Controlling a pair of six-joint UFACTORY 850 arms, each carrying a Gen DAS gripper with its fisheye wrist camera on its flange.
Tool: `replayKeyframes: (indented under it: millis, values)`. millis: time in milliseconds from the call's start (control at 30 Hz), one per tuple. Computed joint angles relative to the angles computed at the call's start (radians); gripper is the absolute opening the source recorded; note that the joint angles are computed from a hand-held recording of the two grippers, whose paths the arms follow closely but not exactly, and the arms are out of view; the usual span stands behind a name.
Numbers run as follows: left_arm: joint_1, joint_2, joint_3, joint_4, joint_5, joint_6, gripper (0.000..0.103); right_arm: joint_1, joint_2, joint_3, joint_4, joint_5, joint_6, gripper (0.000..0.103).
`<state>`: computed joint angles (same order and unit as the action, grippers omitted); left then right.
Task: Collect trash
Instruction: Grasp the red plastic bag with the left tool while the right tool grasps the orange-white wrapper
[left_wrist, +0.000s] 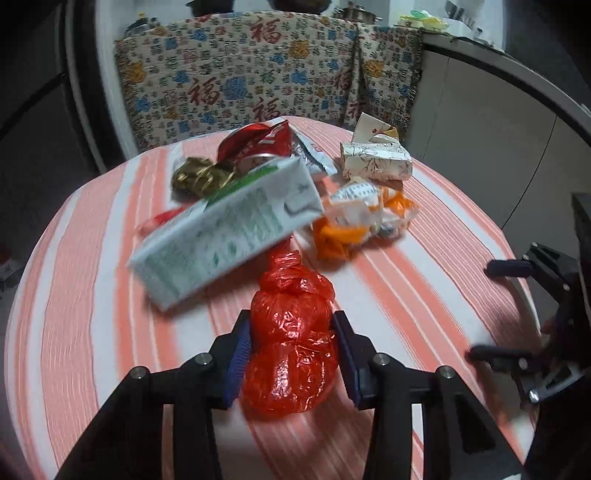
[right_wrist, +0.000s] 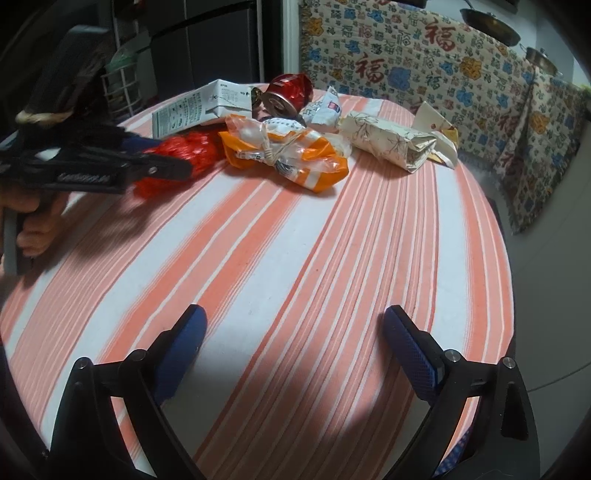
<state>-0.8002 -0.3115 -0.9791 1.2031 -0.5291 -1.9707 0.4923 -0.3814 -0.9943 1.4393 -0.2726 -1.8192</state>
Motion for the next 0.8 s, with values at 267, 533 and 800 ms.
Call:
replayKeyframes:
  millis: [267,533,800]
  values:
    - [-0.154,0.022,0.042,-0.076,-0.224,-0.162,0.079,0.005,-0.004,-0.006,-0.032,0.004,0.031,0.098]
    - [-0.091,-0.001,0.046,-0.127,-0.151,-0.15,0.086,-0.013,-0.049,-0.08,0.063,-0.013,-0.015,0.098]
    - [-0.086,-0.001,0.047,-0.13,-0.153,-0.152,0.088,-0.011,-0.175,-0.289,-0.028,-0.126,0.14,0.097]
